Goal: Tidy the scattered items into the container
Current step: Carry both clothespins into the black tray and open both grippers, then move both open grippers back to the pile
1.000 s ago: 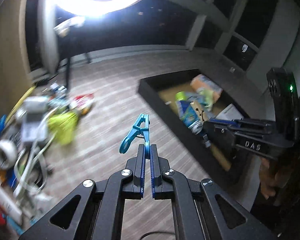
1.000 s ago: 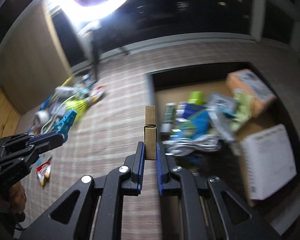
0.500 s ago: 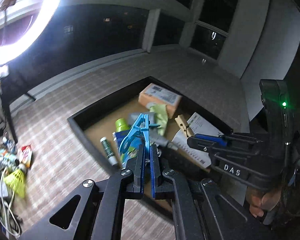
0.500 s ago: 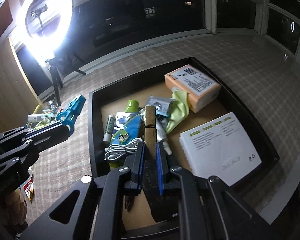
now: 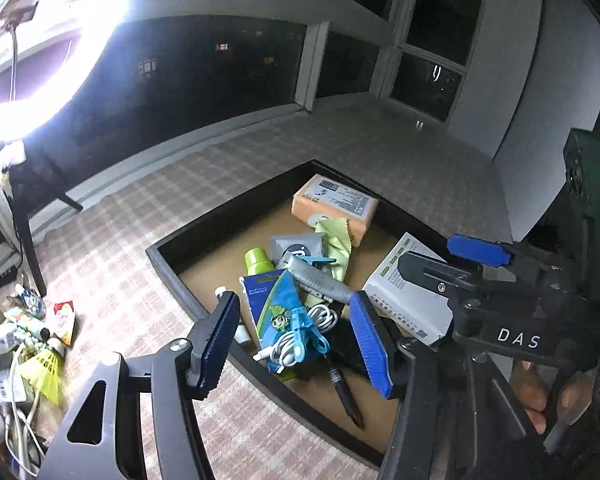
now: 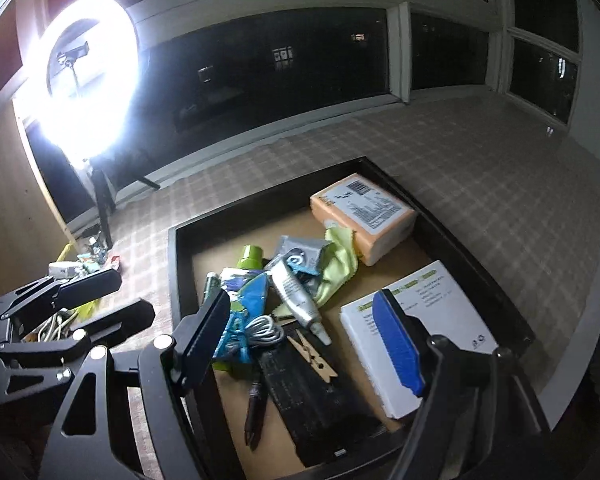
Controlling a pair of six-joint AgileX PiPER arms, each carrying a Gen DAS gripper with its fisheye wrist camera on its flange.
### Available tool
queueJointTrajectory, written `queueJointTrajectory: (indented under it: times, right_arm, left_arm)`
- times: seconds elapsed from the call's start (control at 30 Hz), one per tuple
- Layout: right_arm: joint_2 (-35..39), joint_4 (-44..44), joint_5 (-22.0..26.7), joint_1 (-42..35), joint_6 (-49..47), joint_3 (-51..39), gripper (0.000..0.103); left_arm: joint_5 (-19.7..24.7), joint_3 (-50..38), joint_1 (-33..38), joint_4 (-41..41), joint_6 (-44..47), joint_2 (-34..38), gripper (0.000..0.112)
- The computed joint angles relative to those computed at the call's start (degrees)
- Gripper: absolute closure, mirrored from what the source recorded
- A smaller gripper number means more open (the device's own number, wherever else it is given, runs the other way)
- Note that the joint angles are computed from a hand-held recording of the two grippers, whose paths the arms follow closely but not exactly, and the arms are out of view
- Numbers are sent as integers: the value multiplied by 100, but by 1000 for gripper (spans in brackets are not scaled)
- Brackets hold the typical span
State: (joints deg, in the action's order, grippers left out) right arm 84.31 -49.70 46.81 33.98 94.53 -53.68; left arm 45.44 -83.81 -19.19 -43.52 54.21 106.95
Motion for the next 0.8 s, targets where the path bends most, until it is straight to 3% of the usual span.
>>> queueJointTrajectory:
  times: [0.33,0.53,0.8]
  right_arm:
    - [557,305,-405,171,-830,-725,30]
    - [1440,1091,-809,321,-2124,-1694,30]
    - [2877,2522,-831,751,-4214,-3453,30]
  left_arm:
    - [121,313,870,11,290,-279,61]
    - [198,654,2043,132,577,-488,61]
    - [113,1110,3855,588,891,-475,67]
